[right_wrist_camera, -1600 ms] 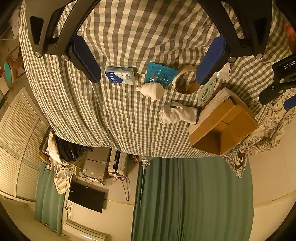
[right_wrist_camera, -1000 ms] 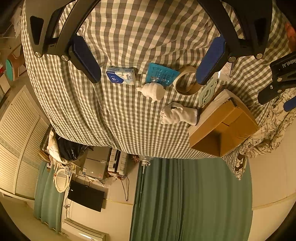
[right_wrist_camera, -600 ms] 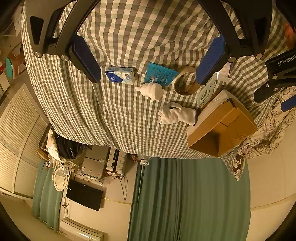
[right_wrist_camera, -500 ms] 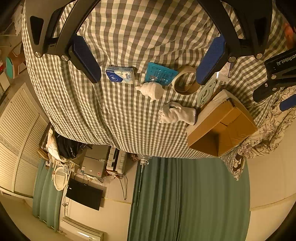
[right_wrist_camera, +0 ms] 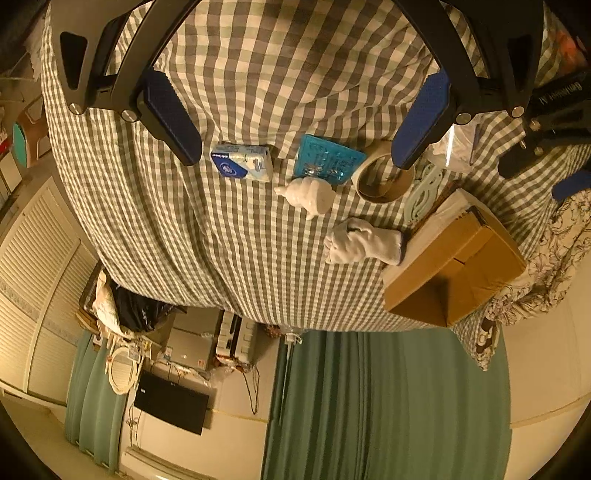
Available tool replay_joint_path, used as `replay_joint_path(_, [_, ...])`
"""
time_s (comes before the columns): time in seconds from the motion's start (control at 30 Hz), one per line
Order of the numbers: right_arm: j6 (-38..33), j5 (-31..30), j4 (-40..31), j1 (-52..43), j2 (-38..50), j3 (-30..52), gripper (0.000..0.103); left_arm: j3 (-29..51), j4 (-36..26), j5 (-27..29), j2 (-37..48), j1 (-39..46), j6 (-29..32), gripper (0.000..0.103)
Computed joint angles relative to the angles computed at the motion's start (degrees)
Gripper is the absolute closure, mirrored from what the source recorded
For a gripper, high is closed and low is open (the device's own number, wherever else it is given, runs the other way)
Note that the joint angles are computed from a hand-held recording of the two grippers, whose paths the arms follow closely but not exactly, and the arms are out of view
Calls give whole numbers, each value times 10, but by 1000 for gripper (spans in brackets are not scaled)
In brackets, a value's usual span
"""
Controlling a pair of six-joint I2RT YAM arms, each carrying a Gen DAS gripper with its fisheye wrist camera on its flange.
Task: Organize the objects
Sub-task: 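Carry the clear jar with the left tool while the right carries the tape roll into the box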
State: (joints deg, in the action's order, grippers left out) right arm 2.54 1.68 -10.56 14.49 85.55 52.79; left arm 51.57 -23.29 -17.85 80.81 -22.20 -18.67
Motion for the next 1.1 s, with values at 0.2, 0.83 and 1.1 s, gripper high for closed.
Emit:
replay_joint_path(0.2, [11,-22,-24,-17,60,34,0,15,8,57,92,0,1,5])
replay_joint_path(0.83, [-14,-91,-111,37,214,184,0,24,18,89,96,101,97,38])
replay_joint_path(1.1, [-25,-73,-217,85,389,378,1,16,20,136,114,162,110,38])
